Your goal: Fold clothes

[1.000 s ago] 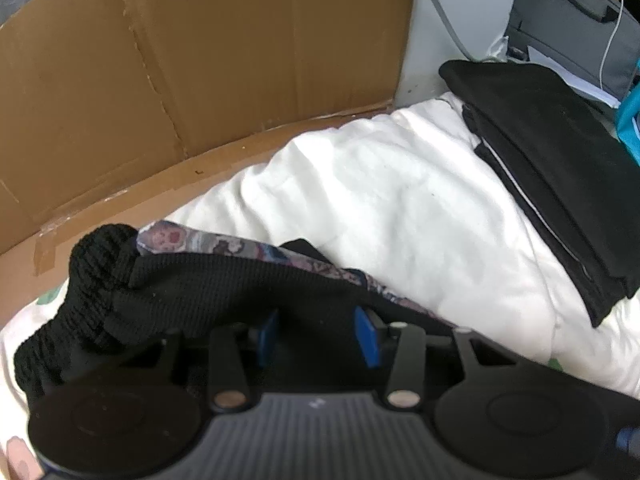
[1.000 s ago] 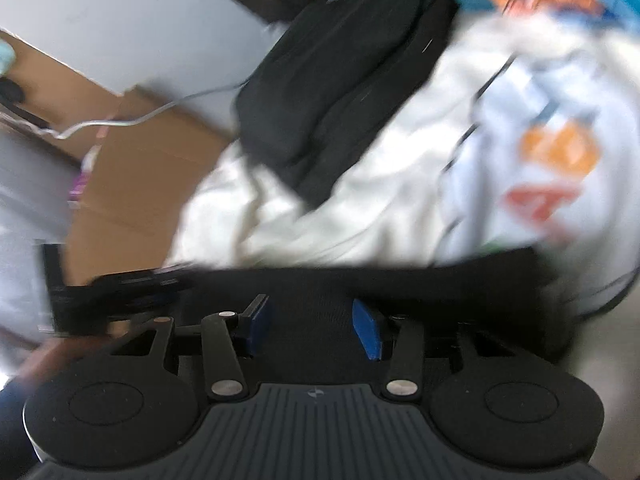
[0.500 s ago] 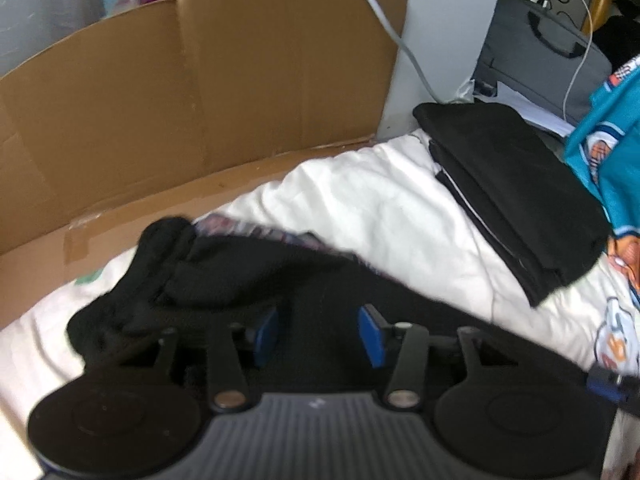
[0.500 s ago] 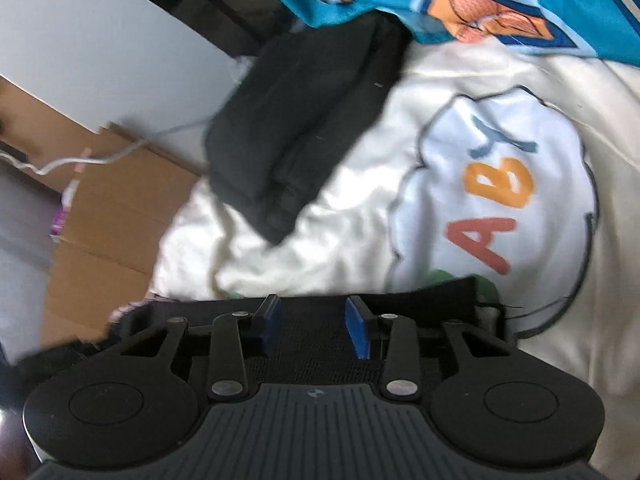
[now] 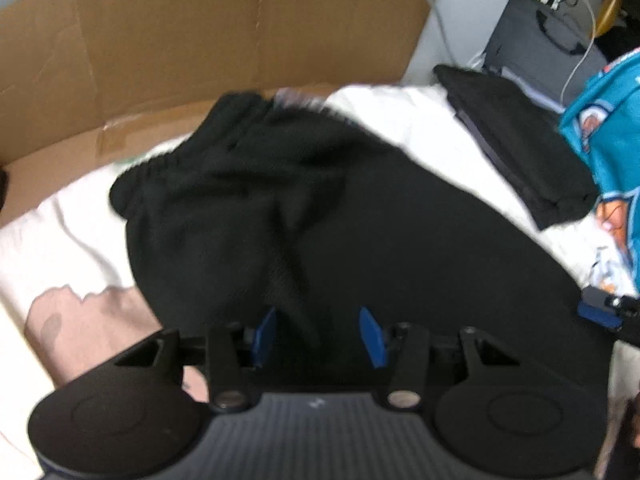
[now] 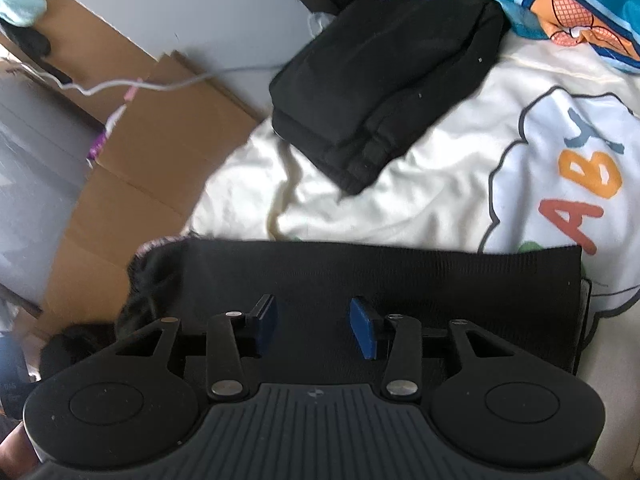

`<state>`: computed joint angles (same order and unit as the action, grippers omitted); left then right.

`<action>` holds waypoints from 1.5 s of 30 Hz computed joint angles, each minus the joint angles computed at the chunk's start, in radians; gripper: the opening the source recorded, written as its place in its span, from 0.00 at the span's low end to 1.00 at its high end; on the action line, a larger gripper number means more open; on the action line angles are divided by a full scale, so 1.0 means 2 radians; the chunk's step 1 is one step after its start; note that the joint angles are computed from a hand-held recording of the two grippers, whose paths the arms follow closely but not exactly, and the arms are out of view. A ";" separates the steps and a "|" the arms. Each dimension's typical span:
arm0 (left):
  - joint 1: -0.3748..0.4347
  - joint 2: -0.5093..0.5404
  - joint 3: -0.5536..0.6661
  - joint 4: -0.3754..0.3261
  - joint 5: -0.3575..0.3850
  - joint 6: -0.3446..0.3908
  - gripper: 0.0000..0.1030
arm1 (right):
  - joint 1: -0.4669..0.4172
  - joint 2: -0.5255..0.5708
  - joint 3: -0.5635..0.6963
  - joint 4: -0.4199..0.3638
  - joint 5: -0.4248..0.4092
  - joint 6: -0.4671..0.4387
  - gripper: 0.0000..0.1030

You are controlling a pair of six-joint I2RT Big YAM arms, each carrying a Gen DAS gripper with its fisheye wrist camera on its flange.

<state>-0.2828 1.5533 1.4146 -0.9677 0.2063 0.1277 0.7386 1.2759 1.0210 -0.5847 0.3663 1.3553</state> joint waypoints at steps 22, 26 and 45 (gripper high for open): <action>0.039 0.041 0.088 -0.028 -0.009 0.014 0.51 | 0.037 -0.033 -0.011 -0.030 0.021 0.027 0.57; 0.058 0.036 0.120 -0.049 -0.015 0.023 0.51 | 0.068 -0.055 -0.017 -0.046 0.060 0.047 0.58; 0.151 -0.134 -0.051 -0.103 0.070 0.127 0.51 | 0.167 -0.111 -0.027 -0.156 0.125 0.199 0.61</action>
<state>0.0199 1.2860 1.3116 -1.1739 0.3469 0.3808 1.0727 1.0547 0.9673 -0.8977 0.6157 1.7532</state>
